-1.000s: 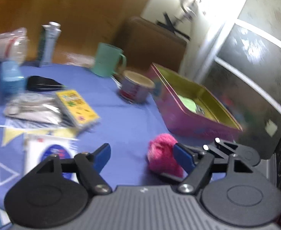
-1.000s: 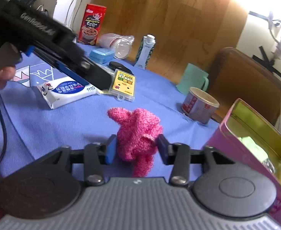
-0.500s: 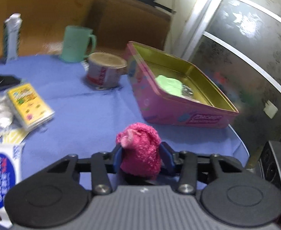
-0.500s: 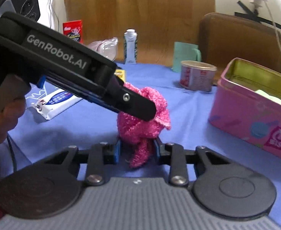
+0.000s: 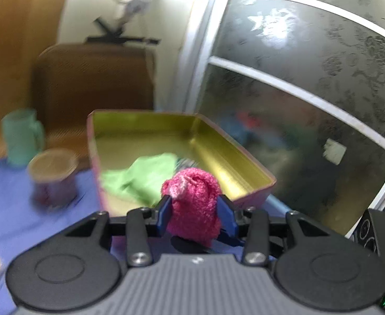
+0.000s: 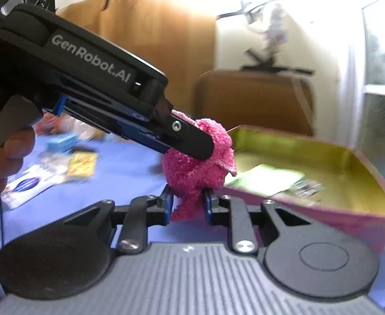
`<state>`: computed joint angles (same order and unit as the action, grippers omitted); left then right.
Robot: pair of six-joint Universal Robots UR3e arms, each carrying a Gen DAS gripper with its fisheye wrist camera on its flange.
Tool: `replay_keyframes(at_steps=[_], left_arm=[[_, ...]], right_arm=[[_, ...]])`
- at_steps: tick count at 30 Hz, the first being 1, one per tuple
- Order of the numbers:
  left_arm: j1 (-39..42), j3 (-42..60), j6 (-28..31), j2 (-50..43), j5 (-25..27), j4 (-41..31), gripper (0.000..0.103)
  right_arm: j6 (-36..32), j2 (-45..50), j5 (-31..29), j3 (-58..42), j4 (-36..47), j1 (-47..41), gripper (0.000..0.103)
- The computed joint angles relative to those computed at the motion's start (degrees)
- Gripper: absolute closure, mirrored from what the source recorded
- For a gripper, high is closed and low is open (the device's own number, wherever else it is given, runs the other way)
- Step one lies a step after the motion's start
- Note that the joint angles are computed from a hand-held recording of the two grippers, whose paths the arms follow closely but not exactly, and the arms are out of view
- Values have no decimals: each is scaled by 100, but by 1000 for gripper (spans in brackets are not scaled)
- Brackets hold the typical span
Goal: Organize soft objects
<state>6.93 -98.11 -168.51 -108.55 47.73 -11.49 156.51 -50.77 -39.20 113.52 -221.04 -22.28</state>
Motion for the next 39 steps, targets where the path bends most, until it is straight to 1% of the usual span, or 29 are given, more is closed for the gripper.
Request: replay_keyframes(at_steps=[2, 4, 5, 6, 7, 8, 9, 10, 11, 12, 13, 14, 15, 16, 18, 20, 23, 27, 35, 39], left_arm=[[-318, 666, -178, -434, 136, -6, 64], [-614, 1365, -368, -901, 309, -79, 64], [-785, 1785, -477, -1174, 490, -140, 64], [-939, 2147, -577, -1424, 746, -151, 60], [-1138, 2566, -660, -1717, 1157, -152, 55], [-1306, 2866, -700, -1949, 1583, -119, 54], [-1475, 3191, -709, -2176, 2048, -182, 54], [-1633, 3495, -708, -2362, 2535, -355, 54], [-1749, 3733, -743, -2483, 2943, -585, 54], [-1782, 3820, -789, -2531, 3148, -744, 54], [-1766, 3813, -827, -2540, 3203, -825, 52], [-1742, 3748, -859, -2528, 3256, -845, 51], [-1750, 3700, -883, -2517, 3390, -858, 50], [-1765, 3676, -904, -2504, 3542, -884, 50], [-1746, 3476, -939, -2407, 3679, -821, 50], [-1728, 3293, -953, -2296, 3784, -784, 50], [-1686, 2827, -932, -2040, 3921, -566, 46], [-1520, 2094, -872, -1637, 3920, -178, 43], [-971, 289, -779, -665, 3896, 717, 43], [-613, -420, -749, -280, 3802, 1016, 42]], right_arm=[[257, 151, -215, -306, -209, -70, 77], [501, 284, -562, -623, -349, -111, 77], [591, 357, -724, -807, -341, -131, 77], [671, 447, -927, -1032, -274, -116, 77], [745, 589, -1259, -1377, -140, -49, 75], [775, 750, -1569, -1739, 33, 39, 72], [762, 956, -1972, -2234, 386, 159, 68], [720, 1110, -2301, -2635, 765, 256, 61], [746, 1267, -2576, -2994, 1058, 332, 60], [809, 1368, -2667, -3182, 1176, 340, 60], [843, 1355, -2584, -3170, 1256, 289, 59], [923, 1353, -2477, -3108, 1170, 245, 57], [985, 1370, -2382, -3044, 1032, 196, 51], [1024, 1375, -2357, -2933, 832, 183, 49], [1074, 1397, -2305, -2869, 649, 174, 49], [1187, 1311, -2153, -2583, 394, 115, 49], [1348, 1158, -1990, -2182, 93, 40, 49], [1541, 972, -1848, -1845, -51, 37, 49], [1897, 697, -1467, -1413, -163, 147, 49], [1979, 621, -1436, -1270, -194, 308, 49]])
